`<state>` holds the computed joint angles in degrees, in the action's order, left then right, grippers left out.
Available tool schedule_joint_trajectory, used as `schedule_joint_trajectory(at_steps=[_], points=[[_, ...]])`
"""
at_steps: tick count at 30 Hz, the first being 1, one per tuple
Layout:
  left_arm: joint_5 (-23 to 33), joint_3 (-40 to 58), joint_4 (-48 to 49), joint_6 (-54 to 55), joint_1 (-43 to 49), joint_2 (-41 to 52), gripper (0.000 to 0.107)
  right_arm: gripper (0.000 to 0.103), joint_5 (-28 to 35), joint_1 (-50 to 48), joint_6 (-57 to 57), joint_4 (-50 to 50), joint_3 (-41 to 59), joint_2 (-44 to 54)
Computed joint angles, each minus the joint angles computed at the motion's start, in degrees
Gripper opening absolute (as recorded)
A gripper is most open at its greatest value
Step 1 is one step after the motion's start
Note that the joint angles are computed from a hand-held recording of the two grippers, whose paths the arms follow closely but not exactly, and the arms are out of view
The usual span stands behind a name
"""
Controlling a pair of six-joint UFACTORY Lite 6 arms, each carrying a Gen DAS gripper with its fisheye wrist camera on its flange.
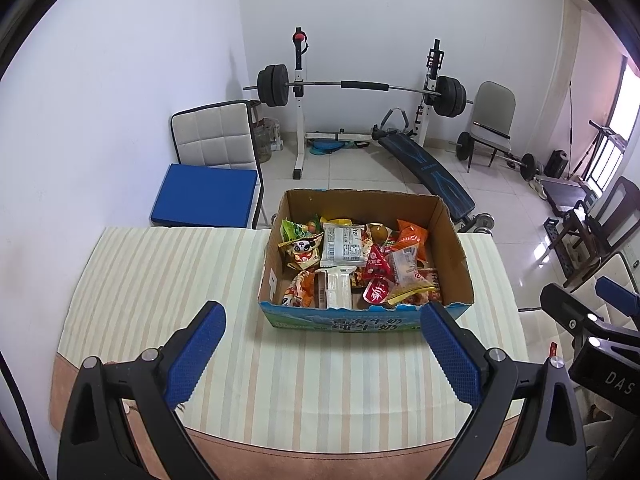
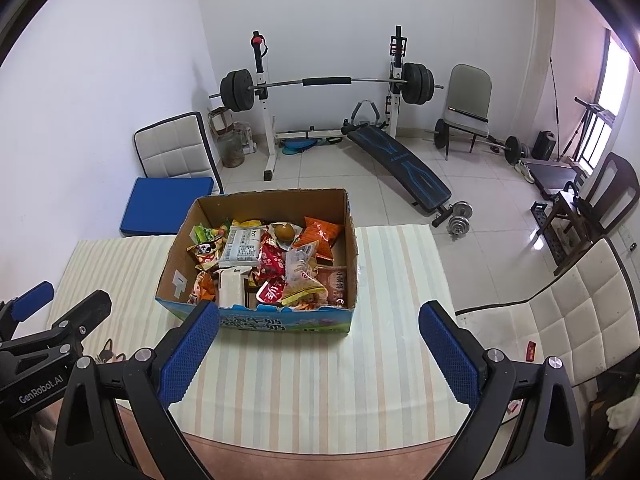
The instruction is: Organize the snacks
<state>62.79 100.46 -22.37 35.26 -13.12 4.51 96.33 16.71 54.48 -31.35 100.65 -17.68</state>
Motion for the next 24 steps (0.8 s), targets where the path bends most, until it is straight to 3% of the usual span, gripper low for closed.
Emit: schedule_joint_trajectory(at_steps=[24], points=[[0.15,0.61,-0.81,0.61,0.37,0.53,0.1,0.102,0.99,-0.25,-2.0,-0.7,3.28,1.62]])
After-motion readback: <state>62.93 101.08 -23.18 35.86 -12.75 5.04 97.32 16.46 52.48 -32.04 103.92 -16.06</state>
